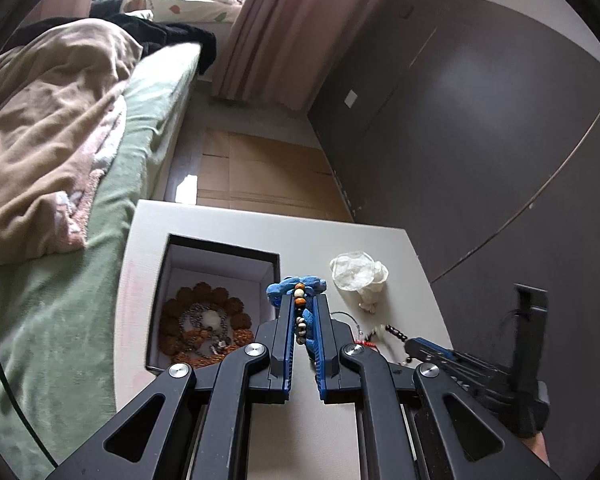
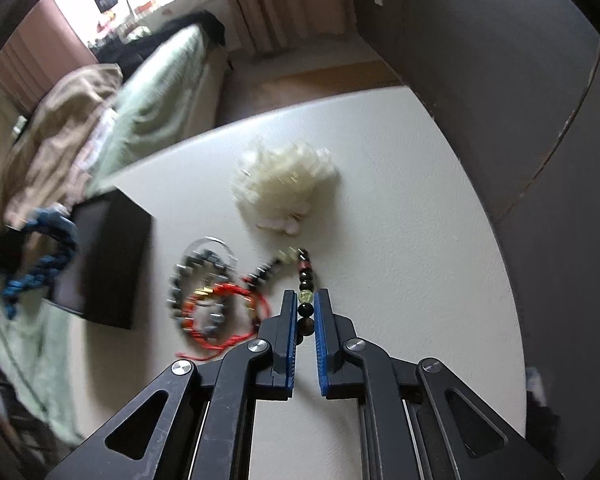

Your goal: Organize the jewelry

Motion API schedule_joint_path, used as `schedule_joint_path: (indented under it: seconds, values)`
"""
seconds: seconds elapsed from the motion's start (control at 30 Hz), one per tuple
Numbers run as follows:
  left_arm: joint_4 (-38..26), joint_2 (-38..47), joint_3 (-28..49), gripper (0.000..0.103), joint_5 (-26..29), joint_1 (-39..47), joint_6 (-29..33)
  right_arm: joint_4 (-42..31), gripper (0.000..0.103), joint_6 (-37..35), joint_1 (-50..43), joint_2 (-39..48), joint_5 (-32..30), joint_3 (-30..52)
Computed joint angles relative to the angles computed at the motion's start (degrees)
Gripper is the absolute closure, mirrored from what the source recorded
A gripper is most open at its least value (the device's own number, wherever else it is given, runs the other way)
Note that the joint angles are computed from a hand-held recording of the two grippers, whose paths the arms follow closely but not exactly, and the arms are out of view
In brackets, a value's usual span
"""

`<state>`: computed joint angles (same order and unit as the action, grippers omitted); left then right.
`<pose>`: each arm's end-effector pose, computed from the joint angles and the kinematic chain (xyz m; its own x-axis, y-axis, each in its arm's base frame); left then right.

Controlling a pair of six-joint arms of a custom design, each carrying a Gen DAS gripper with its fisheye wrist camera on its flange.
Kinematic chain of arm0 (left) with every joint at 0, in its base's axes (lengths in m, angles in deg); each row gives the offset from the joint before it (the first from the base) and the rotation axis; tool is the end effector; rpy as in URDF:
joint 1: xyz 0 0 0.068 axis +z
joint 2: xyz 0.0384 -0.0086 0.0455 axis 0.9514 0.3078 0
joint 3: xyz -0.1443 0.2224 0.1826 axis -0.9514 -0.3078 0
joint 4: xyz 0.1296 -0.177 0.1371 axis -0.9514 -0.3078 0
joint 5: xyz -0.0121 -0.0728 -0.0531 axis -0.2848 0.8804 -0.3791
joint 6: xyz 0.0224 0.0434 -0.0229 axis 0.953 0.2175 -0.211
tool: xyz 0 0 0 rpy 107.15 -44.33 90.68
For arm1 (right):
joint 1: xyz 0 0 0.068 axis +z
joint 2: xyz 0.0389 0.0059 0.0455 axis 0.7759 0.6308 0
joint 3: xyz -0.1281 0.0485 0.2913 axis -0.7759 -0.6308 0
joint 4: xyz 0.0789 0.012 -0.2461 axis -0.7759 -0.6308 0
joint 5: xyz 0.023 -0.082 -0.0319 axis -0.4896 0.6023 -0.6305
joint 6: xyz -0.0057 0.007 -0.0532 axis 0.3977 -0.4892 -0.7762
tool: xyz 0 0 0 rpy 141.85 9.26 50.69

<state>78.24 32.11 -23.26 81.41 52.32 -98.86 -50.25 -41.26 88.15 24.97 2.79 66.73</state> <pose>0.1957 -0.0734 0.2336 -0.7700 -0.2595 -0.5829 0.0006 0.9133 -0.4074 0.2282 0.1714 0.1766 -0.8950 0.0201 -0.4456 -0.1027 0.9629 0.2496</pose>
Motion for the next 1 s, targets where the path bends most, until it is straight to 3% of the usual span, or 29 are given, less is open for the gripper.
schedule_joint_path:
  seconds: [0.33,0.67,0.9,0.93,1.0]
  values:
    - [-0.5,-2.8,-0.8,0.094,3.3,7.5,2.6,7.4,0.093,3.3,2.7,-8.5,-5.0,-3.0]
    - [2.5,1.5,-1.0,0.094,5.8,12.3,4.1,12.0,0.093,3.5,8.1,-5.6,-5.3,0.9]
    - [1.2,5.8,0.4,0.093,9.3,15.4,4.5,12.7,0.093,3.1,8.6,-3.0,-6.0,2.5]
    - [1.1,6.2,0.5,0.092,9.7,15.7,4.5,13.1,0.093,3.2,8.6,-3.0,-6.1,2.3]
    - [0.5,6.6,0.6,0.080,10.6,16.5,4.7,14.1,0.093,3.3,8.7,-2.9,-6.4,2.2]
